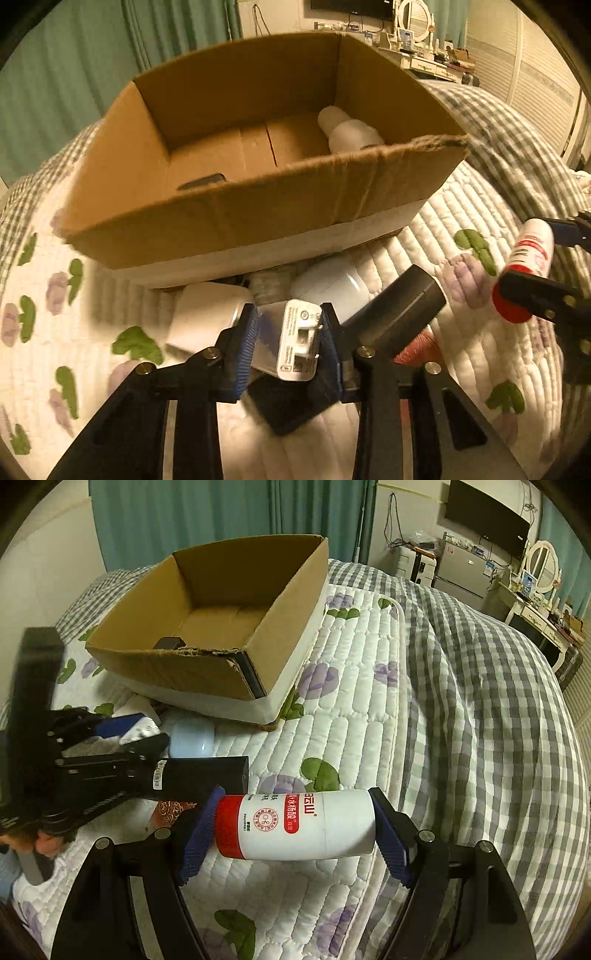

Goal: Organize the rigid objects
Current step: 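Lower the charger and bottle into the box and open both tools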

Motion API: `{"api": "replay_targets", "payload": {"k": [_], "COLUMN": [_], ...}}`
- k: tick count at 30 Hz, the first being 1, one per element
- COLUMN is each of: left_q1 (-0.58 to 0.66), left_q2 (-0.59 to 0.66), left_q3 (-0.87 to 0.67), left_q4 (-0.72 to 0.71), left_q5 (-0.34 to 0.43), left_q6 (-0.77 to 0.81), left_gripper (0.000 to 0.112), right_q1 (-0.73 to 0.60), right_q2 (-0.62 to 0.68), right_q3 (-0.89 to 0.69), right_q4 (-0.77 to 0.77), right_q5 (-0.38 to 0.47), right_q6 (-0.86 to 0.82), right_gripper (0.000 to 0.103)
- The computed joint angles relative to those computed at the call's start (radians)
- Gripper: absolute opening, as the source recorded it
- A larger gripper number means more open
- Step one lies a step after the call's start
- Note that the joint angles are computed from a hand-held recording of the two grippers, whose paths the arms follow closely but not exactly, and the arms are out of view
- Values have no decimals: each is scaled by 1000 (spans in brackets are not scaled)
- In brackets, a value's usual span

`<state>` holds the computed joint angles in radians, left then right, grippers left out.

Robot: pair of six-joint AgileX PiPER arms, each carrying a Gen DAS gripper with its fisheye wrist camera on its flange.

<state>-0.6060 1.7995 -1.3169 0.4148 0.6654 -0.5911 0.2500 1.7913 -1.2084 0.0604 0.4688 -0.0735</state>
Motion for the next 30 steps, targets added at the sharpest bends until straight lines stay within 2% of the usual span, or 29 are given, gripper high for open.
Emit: {"api": "replay_targets", "payload": {"k": [2,8,12,16,24,30], "left_q1": [-8,8,29,52,134,212], "left_q2": [-28,-177,-287,-324,-225,-74], "left_q3": [3,87,95,-1,-281,-423], "left_q4": [17,-13,-88,-118,-185,-278], "left_q5": [23,12,23,72,149,143], "left_q6": [-26,0,84,154,300,392], "left_gripper": [25,23,23,23,23,23], "right_q1": [1,41,91,147,191,170], "right_q2": [-3,-51,-107,-149,-94,79], "right_q3": [0,-35,-85,-179,-440,-675], "right_q4": [1,-79,-138,-218,-288,-209], "right_q5": [1,50,110,177,261,292], "right_q6": [2,102,167,231,303,254], "right_gripper": [77,77,77,77,77,77]}}
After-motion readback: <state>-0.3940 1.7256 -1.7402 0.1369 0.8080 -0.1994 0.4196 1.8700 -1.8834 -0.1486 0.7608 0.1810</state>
